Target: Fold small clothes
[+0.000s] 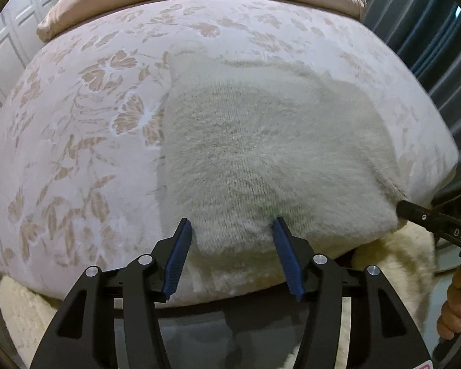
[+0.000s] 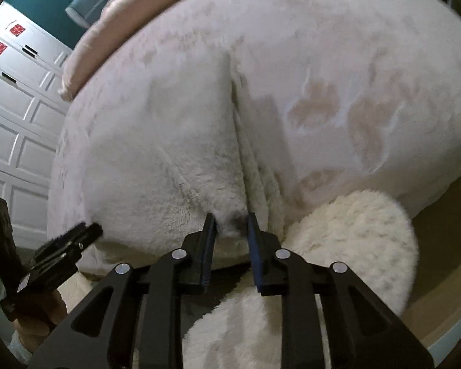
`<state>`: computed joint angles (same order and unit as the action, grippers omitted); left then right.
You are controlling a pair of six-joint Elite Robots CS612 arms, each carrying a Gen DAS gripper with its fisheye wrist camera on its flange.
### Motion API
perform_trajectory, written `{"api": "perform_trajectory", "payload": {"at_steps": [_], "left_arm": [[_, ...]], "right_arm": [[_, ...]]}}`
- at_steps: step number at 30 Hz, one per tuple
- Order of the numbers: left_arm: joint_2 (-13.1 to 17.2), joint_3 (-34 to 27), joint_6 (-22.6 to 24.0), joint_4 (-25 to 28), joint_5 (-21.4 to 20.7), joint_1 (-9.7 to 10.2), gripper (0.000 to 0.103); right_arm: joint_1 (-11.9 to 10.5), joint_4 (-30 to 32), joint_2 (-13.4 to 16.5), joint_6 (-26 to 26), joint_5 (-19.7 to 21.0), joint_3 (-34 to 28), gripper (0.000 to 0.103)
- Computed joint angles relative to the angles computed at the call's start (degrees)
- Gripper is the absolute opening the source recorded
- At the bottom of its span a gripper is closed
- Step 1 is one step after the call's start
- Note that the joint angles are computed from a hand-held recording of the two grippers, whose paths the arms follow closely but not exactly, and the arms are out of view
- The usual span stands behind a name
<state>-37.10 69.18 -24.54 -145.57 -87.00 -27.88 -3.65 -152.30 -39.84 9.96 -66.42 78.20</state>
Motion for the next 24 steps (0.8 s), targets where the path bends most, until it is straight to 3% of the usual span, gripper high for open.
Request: {"api": "perform_trajectory", "payload": {"at_steps": [3,7,9,13,16,21,24], "left_arm": [[-1.26,1.79,-2.17,-1.31,-0.45,0.30,0.054],[-2.40,3.32,-3.71,-0.46,1.45,0.47,0.054],[-3.01,4.34,-4.83,-0.50,1.94,0.76,0.054],[-3.70,5.68,-7.44,-0.48,1.98,1.41,0.054],[-3.93,6.17,-7.85,-0.80,1.95,1.64,0.054],[-3.54,5.85,-7.24,-1.63,0.65,1.61,0.054],[-3.28,5.39,-6.42,-1.69,0.09,1.36,0.054]], "right_arm": [[1.31,-4.65,-1.56,-1.58,-3.84,0.92,0.021],[3.08,-4.13,-0.72,-6.70,0.87,-1.90,0.020],[4.66,-0.88,0.61,-10.00,0.53,-4.34,0.020],[6.64,13.50,5.30,-15.36,-3.10,-10.05,0.014],[6.09,13.50,5.19,-14.08,-0.95,-8.71,0.014],[5.45,6.21,2.41,-13.17,0.21,-6.70,0.017],[5.87,7.56,3.08,-15.14,0.93,-8.06,0.017]]}}
